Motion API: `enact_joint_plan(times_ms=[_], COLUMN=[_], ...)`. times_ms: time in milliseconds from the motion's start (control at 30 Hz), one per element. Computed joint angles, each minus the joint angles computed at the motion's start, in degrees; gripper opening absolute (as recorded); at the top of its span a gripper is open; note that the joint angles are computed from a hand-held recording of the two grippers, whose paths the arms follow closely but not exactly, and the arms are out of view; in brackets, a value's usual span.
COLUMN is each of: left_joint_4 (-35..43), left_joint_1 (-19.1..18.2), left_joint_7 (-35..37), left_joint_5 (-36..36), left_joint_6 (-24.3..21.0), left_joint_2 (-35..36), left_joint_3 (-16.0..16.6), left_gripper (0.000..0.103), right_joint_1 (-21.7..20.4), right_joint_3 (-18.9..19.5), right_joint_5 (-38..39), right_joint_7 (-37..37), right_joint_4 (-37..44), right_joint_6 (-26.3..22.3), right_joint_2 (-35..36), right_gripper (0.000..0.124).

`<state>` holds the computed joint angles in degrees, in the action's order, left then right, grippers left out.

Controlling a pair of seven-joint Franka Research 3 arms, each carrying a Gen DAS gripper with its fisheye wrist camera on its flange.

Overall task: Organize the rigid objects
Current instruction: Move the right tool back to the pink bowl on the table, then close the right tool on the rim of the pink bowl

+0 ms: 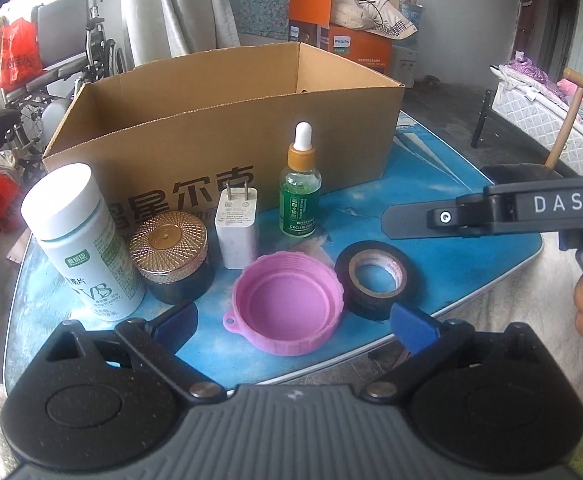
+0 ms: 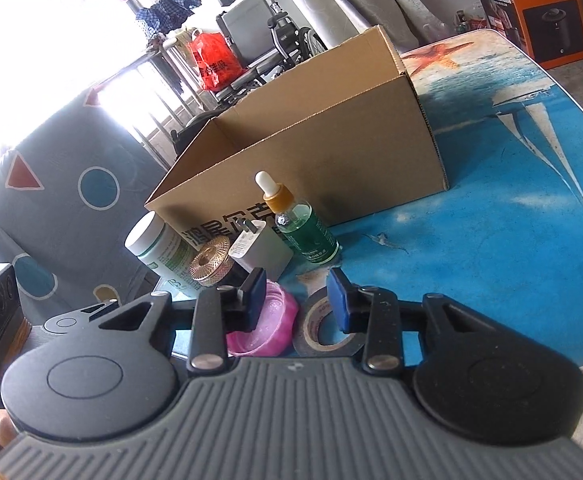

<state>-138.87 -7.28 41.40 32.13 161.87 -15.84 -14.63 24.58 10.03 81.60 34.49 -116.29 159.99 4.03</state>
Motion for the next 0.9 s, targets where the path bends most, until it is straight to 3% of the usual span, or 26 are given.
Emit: enact_joint_plan(times_ms=[267,467,733,900], left_joint_4=[-1.55,-1.38,-0.88,-1.11], left_joint_1=[-0.9,0.81,0.5,1.24], left_joint_7=[4.8,6.48,6.75,5.77], left_joint_5=[-4.06,-2.17,-3.17,-2.21], left_joint_6=[2.5,3.85,4.17,5.5], left_joint_2=[0.3,1.64,3.85,4.11], left_joint_3=[2.45,1.57,2.01,1.67], left_gripper=[0.103,0.102,0.089,0.084], right_joint_1=[1.1,1.16,1.98,1.31], right_joint_3=[0.89,1.32,1.33,1.7], right_joint_5=[-12.29,-23.54,-40.04,-45.57], right_joint_7=[8.33,15.12,22.79,25.3], right_joint_4=[3.44,7.76,13.33,15.97], right_joint_6=[-1.32,-3.01,-5.09,-7.92], right_joint_2=[3.11,6.78,12.13,14.37], right_gripper=[0.035,0.035,0.035,0.033])
